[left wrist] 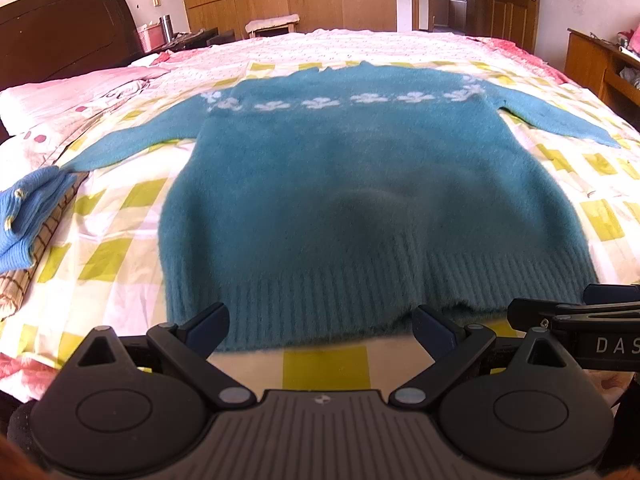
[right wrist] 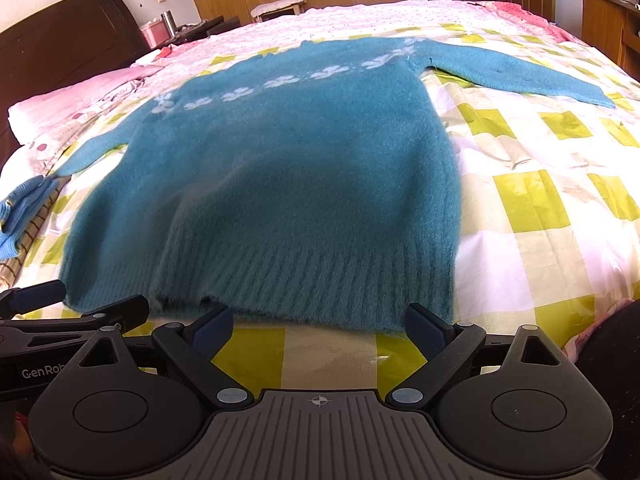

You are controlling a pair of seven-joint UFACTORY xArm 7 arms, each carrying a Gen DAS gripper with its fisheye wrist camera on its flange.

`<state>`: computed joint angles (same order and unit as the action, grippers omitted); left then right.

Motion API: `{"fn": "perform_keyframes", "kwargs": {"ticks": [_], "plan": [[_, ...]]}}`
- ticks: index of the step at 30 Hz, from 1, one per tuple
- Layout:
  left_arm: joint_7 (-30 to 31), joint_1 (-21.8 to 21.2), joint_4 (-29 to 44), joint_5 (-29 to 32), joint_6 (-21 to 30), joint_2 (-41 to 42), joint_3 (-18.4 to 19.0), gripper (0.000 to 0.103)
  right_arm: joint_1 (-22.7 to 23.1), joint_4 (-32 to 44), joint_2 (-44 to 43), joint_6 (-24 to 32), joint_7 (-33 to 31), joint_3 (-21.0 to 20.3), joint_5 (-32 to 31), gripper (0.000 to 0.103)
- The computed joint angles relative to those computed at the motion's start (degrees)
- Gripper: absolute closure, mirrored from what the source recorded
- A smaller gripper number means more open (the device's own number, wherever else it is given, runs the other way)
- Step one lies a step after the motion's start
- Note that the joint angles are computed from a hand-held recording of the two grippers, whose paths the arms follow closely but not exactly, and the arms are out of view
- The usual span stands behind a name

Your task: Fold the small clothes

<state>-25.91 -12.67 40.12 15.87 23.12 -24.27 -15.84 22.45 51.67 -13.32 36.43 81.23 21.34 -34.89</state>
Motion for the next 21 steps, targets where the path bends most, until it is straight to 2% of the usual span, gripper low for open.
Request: {"fn": "perform_keyframes", "kwargs": {"ticks": [14, 21], "plan": [[-0.41, -0.28, 3.00, 1.67, -0.58, 3.41, -0.20, 0.001, -1.03, -0.06, -0.51, -0.02, 1.81, -0.04, -1.60, 0.014], [-0.99, -0.35, 4.11, 2.63, -0.94, 4.56, -0.42, 0.001, -1.37, 1.15, -0.34, 2.61, 2.35, 0.61, -4.70, 0.014]]}}
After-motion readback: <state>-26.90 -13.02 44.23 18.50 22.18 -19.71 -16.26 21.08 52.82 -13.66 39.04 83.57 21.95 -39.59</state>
